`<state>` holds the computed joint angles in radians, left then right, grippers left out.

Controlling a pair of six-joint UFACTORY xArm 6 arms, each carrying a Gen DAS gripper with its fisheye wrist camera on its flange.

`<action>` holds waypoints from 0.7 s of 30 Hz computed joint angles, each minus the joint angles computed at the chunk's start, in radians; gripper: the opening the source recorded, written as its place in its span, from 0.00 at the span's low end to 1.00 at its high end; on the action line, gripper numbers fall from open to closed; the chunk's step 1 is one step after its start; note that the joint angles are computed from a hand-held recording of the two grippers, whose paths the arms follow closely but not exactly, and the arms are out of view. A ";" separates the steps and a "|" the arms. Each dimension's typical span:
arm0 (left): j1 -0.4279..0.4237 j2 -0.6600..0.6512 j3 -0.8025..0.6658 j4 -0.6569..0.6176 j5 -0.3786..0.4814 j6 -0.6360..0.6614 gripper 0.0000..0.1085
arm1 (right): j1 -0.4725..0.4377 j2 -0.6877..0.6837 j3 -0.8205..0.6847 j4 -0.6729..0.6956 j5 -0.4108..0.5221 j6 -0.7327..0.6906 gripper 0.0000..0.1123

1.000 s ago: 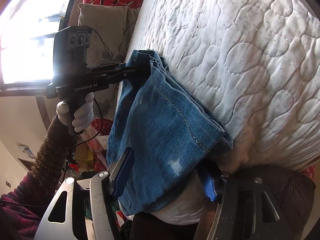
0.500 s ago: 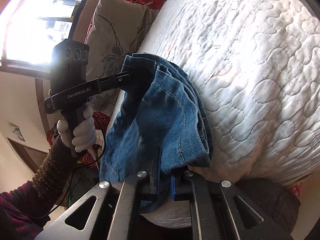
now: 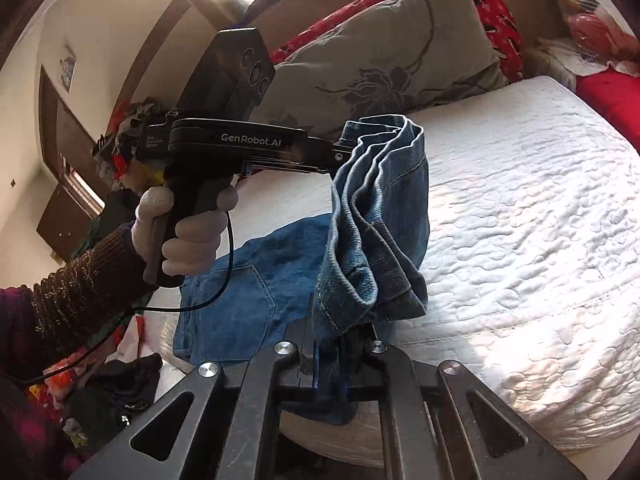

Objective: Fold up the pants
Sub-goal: 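Fold the jeans in half by laying the held end over the other half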

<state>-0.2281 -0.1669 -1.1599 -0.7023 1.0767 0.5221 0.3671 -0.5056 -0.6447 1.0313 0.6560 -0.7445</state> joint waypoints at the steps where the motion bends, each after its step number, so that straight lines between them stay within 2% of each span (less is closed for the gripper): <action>1: 0.022 -0.034 0.040 -0.005 -0.010 -0.004 0.07 | 0.044 0.013 -0.015 -0.031 -0.007 0.000 0.06; 4: 0.094 -0.123 0.158 -0.002 -0.027 -0.036 0.07 | 0.180 0.082 -0.058 -0.110 -0.025 0.004 0.06; 7: 0.139 -0.186 0.281 0.059 -0.061 -0.133 0.08 | 0.276 0.169 -0.099 -0.195 0.006 0.026 0.10; 12: 0.200 -0.321 0.453 0.104 -0.112 -0.301 0.14 | 0.393 0.309 -0.140 -0.524 -0.002 0.217 0.16; 15: 0.221 -0.455 0.522 0.166 -0.130 -0.405 0.16 | 0.381 0.256 -0.117 -0.527 0.042 0.212 0.17; 17: 0.242 -0.544 0.570 0.230 -0.138 -0.507 0.17 | 0.337 0.184 -0.103 -0.462 0.104 0.160 0.25; 19: 0.270 -0.641 0.629 0.255 -0.140 -0.591 0.17 | 0.266 0.112 -0.094 -0.374 0.162 0.103 0.39; 21: 0.290 -0.762 0.709 0.255 -0.131 -0.671 0.18 | 0.184 0.075 -0.105 -0.304 0.189 0.072 0.44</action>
